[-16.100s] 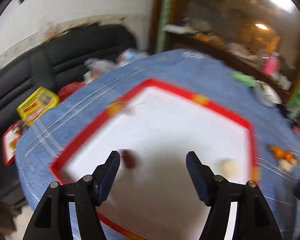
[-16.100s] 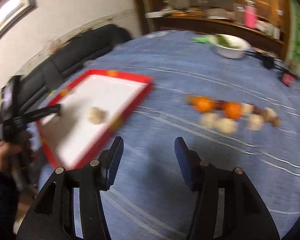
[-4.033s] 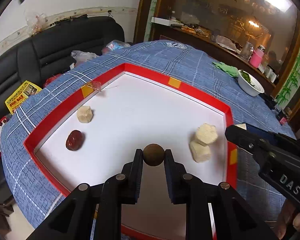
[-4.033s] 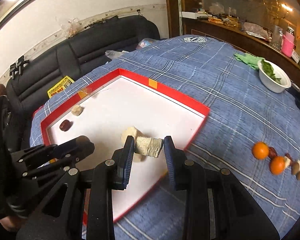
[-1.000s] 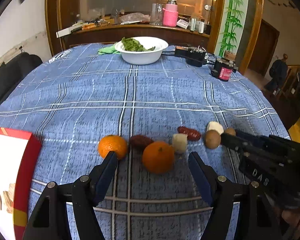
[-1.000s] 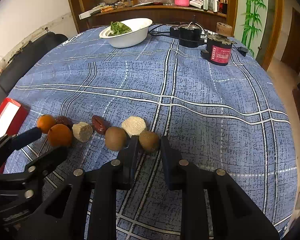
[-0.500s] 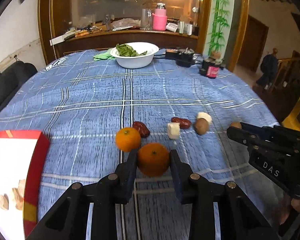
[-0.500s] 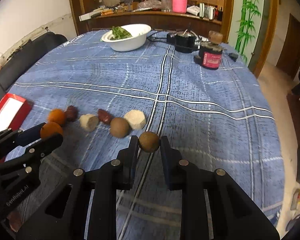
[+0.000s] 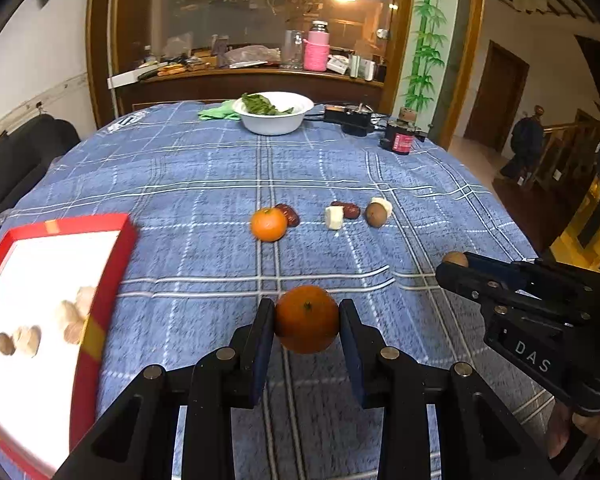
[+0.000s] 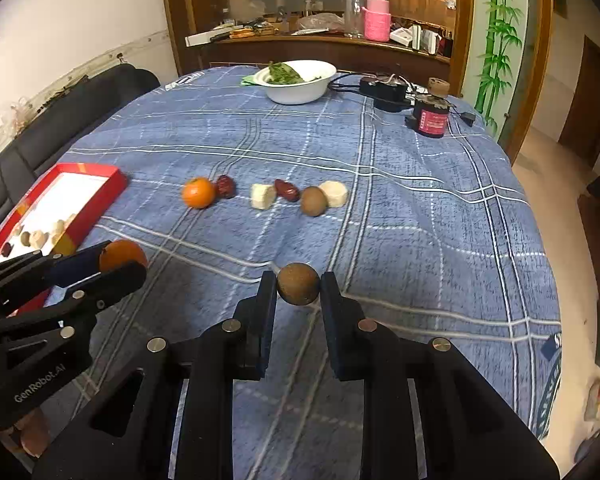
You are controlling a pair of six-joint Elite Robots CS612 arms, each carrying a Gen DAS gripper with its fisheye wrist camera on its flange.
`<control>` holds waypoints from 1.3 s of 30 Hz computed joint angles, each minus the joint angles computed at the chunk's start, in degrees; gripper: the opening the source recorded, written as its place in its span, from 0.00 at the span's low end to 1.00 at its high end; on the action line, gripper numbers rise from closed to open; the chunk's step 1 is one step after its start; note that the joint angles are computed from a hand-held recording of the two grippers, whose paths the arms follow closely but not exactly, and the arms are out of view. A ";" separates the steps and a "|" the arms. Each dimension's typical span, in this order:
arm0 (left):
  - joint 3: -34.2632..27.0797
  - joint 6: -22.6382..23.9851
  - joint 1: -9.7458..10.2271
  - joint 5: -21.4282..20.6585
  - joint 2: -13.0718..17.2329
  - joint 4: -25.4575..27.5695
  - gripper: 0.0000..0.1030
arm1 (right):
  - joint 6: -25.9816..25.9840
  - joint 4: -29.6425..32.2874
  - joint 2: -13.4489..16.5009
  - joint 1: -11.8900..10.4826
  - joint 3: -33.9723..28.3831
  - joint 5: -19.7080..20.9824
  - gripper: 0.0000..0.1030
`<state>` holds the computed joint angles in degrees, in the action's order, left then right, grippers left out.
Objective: Organize fruits
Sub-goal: 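Carry the kiwi and mandarin orange over the white tray with both grippers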
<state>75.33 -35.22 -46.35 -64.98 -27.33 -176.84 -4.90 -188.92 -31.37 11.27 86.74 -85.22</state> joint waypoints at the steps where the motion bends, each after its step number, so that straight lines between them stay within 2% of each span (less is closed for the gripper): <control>1: 0.45 -0.39 -0.08 0.48 -0.21 0.01 0.31 | -0.06 -0.19 -0.13 0.13 0.27 -0.01 0.20; 21: 8.48 -7.21 -0.63 6.66 -4.10 -1.69 0.31 | -1.99 -2.44 -1.70 2.99 3.17 -1.52 0.20; 39: 13.45 -14.32 -0.23 11.25 -6.95 -0.24 0.30 | -5.61 -2.40 -1.84 5.12 2.10 1.32 0.21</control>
<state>88.78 -49.54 -46.58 -53.73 -34.28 -177.08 -10.52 -191.33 -33.21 16.39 88.84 -83.90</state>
